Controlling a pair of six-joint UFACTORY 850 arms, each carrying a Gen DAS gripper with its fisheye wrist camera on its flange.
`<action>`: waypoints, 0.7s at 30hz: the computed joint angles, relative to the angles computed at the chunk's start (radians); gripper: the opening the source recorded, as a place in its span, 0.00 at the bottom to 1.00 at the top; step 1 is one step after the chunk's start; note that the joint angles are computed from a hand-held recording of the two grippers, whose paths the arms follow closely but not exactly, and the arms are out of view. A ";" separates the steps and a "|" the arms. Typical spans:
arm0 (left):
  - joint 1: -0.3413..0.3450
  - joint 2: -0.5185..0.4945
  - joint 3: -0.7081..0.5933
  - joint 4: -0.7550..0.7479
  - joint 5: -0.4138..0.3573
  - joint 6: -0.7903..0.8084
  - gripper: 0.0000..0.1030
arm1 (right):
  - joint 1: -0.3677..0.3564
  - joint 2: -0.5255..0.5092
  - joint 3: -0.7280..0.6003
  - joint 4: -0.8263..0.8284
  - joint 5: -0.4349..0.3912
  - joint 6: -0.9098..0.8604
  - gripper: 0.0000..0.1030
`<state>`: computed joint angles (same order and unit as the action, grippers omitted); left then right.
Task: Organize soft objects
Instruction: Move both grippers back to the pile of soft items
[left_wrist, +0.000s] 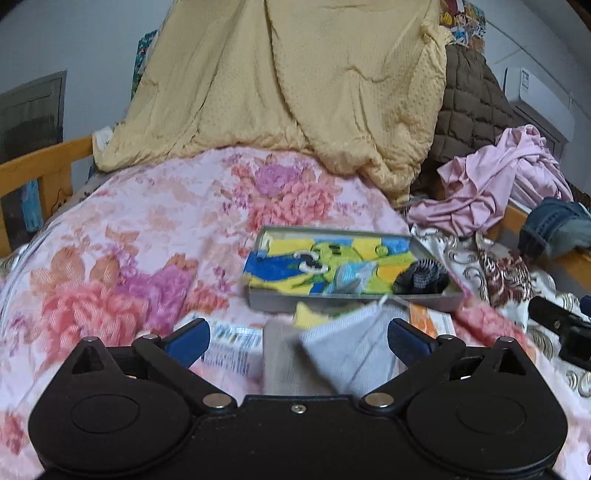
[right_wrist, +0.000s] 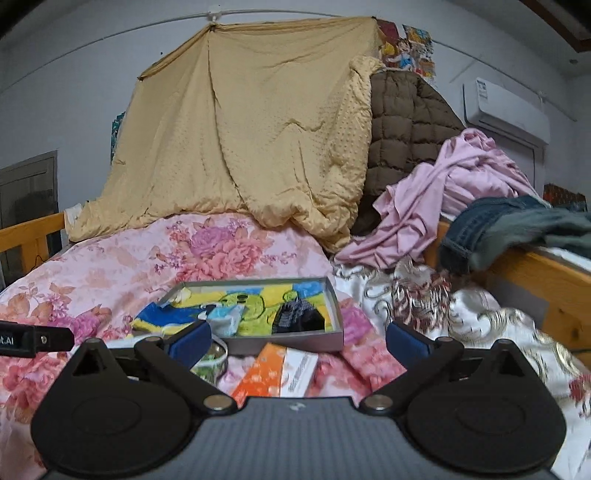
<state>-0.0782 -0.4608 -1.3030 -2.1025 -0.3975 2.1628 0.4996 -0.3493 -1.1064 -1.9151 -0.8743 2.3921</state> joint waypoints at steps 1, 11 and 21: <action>0.002 0.005 0.011 0.005 0.000 0.002 0.99 | 0.006 0.003 0.007 0.010 0.002 0.002 1.00; -0.003 0.033 0.065 0.232 0.084 -0.061 0.99 | 0.017 0.013 0.030 0.104 0.111 -0.048 1.00; 0.020 0.032 0.076 0.375 0.004 -0.006 0.99 | 0.041 -0.029 -0.005 0.170 0.113 -0.250 1.00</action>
<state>-0.0582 -0.4290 -1.2267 -1.7279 -0.3939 2.1570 0.5407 -0.3781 -1.1112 -1.7453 -0.7613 2.1416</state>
